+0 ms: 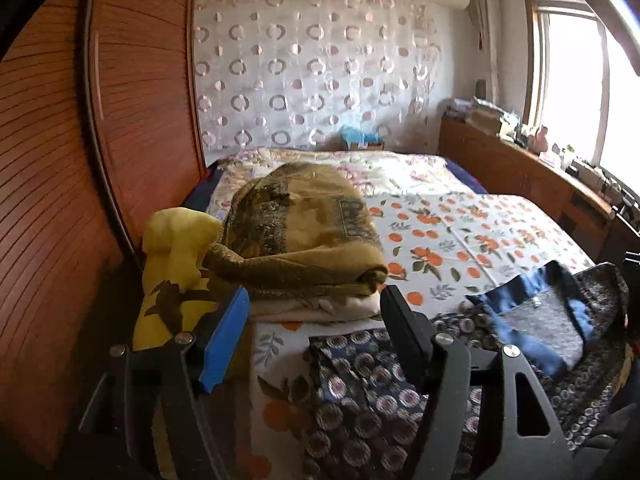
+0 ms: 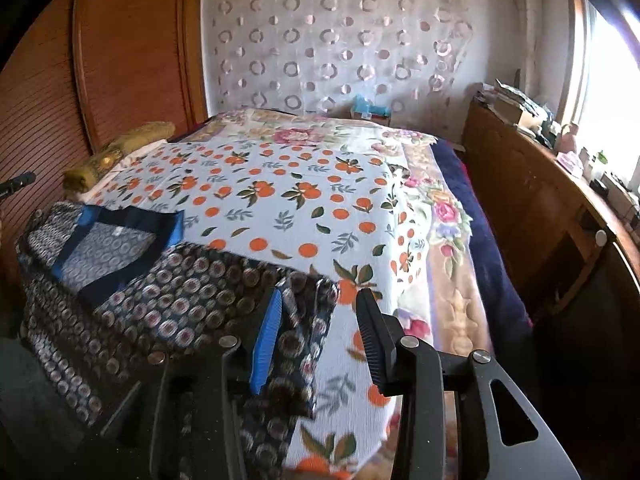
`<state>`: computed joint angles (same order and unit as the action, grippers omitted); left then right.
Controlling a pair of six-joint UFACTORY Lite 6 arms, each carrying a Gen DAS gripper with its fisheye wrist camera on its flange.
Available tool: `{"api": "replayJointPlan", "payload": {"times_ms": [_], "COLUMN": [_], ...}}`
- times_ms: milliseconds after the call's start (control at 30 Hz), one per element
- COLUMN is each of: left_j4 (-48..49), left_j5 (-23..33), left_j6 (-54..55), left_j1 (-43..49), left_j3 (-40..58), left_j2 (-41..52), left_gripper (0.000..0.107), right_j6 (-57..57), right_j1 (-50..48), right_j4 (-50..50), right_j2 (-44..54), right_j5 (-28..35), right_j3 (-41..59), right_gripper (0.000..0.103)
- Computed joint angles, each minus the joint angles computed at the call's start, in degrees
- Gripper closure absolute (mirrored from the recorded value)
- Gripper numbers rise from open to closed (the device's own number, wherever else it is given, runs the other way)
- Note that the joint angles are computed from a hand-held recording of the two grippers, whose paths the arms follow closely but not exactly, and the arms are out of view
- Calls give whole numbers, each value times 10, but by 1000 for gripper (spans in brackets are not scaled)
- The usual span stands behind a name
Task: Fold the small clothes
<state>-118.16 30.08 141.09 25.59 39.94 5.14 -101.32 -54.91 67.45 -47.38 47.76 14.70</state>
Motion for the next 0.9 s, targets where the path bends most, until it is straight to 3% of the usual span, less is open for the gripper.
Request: {"api": "replayJointPlan", "payload": {"times_ms": [133, 267, 533, 900], "left_j4": [8, -13, -2, 3], "left_j5": [-21, -50, -84, -92], "left_j6": [-20, -1, 6, -2], "left_j1": [-18, -34, -53, -60], "left_j3": [62, 95, 109, 118], "left_j2": [91, 158, 208, 218], "left_gripper": [38, 38, 38, 38], "right_j6": [-93, -124, -134, -178], "right_j1": [61, 116, 167, 203], "right_j4": [106, 164, 188, 247], "right_j2": [140, 219, 316, 356], "right_j5": [-56, -110, -159, -189], "right_j3": [34, 65, 102, 114], "right_gripper": [63, 63, 63, 59]}}
